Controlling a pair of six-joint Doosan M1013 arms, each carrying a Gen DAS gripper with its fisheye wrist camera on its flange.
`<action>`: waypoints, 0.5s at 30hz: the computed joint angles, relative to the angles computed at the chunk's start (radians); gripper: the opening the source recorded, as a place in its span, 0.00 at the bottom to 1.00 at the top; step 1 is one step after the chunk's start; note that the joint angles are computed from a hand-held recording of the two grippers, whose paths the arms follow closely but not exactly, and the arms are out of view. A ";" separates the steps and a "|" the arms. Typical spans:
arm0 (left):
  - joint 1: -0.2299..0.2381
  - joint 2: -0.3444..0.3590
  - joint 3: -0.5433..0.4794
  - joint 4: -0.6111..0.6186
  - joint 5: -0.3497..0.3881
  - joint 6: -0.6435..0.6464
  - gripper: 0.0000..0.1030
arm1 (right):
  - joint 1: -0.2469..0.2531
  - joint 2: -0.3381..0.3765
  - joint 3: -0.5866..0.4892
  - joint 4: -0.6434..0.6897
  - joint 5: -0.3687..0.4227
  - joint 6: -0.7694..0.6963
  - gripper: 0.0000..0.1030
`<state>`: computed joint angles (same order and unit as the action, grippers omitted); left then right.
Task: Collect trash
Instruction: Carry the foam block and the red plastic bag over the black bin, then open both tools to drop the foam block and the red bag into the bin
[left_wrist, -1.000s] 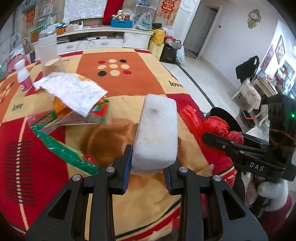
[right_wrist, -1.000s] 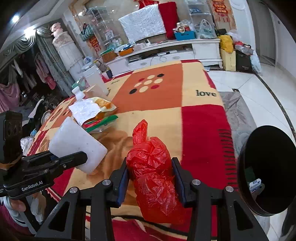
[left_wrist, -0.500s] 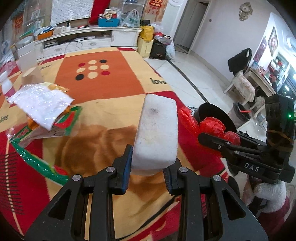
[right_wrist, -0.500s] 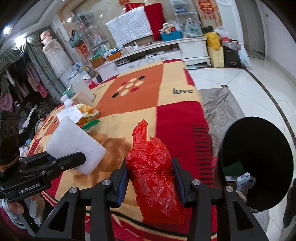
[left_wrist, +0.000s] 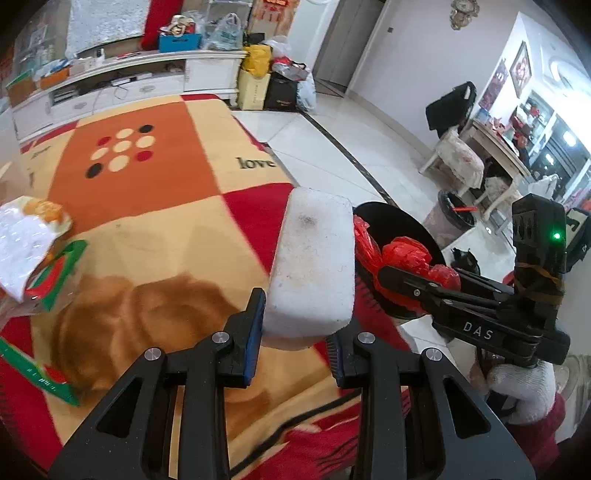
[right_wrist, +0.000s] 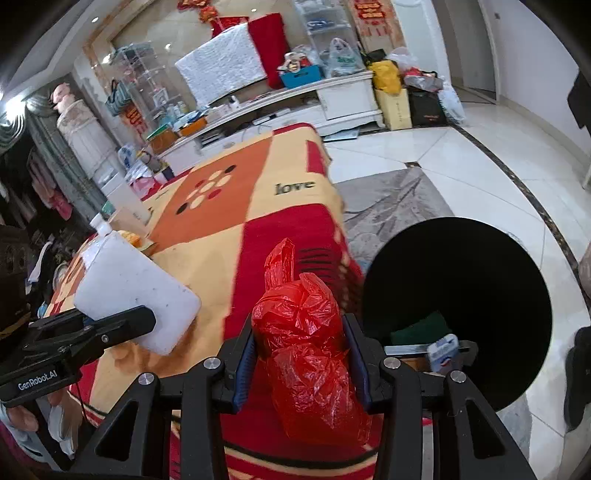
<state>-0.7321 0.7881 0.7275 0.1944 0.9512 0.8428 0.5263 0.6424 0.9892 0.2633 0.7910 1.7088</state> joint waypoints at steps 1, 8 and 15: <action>0.001 0.010 -0.016 -0.013 0.005 0.012 0.27 | -0.002 -0.001 0.002 -0.005 -0.001 0.007 0.40; 0.004 0.094 -0.161 -0.091 0.057 0.093 0.27 | -0.027 -0.007 0.027 -0.052 -0.003 0.065 0.40; 0.009 0.224 -0.398 -0.193 0.144 0.164 0.27 | -0.060 -0.012 0.052 -0.108 -0.002 0.161 0.40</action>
